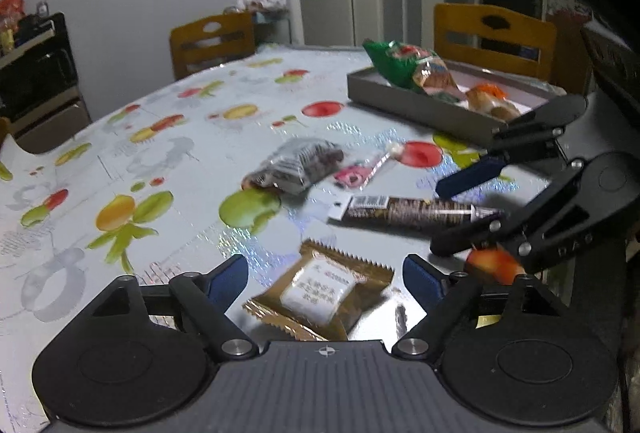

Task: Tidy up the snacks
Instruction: 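Carry the biscuit with the left tool while the right tool carries the tube snack to the box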

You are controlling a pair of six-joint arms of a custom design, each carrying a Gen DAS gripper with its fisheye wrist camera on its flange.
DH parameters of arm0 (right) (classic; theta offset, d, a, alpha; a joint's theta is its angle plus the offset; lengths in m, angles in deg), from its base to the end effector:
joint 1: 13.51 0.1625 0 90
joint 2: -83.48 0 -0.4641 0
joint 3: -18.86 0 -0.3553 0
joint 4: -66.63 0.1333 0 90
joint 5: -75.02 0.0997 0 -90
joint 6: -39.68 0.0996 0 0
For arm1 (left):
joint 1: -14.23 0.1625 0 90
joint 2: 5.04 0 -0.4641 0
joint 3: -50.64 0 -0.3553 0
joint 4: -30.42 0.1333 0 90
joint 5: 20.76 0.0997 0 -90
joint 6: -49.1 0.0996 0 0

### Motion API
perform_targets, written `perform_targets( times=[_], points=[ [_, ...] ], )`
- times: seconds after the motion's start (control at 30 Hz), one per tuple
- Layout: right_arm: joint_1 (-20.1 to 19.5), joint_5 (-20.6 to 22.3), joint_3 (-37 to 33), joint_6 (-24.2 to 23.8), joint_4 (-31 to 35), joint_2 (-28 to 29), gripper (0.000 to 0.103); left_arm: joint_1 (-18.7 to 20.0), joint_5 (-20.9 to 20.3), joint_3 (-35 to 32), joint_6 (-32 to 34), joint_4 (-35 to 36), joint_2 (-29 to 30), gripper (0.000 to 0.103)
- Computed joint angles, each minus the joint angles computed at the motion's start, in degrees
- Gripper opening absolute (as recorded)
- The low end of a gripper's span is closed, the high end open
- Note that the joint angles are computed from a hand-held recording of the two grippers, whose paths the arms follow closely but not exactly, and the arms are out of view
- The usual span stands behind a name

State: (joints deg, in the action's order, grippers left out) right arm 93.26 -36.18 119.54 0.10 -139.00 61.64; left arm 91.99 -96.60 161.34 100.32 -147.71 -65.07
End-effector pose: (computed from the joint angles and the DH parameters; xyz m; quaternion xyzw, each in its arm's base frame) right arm 0.2764 -0.5799 -0.0281 0.3892 -0.8496 0.2695 0.2324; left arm 0.0280 -0.6148 0.2737 0.4606 0.8202 -0.2615 0.2164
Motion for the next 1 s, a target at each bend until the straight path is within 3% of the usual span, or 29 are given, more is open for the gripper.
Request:
perform_targets(
  times=[0.1,0.17,0.23,0.53,0.7,1.0],
  points=[
    [-0.03,0.17,0.09,0.03,0.12,-0.06,0.053,0.39,0.11,-0.17,-0.41,1.42,-0.13,0.072],
    [0.02,0.15,-0.07,0.05,0.32,-0.01,0.053,0.26,1.66,-0.20,-1.10,1.61,0.12,0.057],
    [0.19,0.02,-0.26,0.07,0.28,0.17,0.053,0.38,1.74,-0.36,-2.24,1.97,0.02,0.052],
    [0.58,-0.32,-1.43,0.83,0.54,0.87,0.052,-1.44,6.01,1.44,-6.04,-2.35,0.77,0.048],
    [0.74,-0.66,-1.41,0.58,0.18,1.13,0.025,-2.02,7.63,1.70,-7.49,-3.40,1.11,0.047],
    [0.41,-0.12,-0.59,1.24,-2.14,0.93,0.022,-3.01,9.12,2.61,-8.38,-5.29,1.11,0.047]
  ],
)
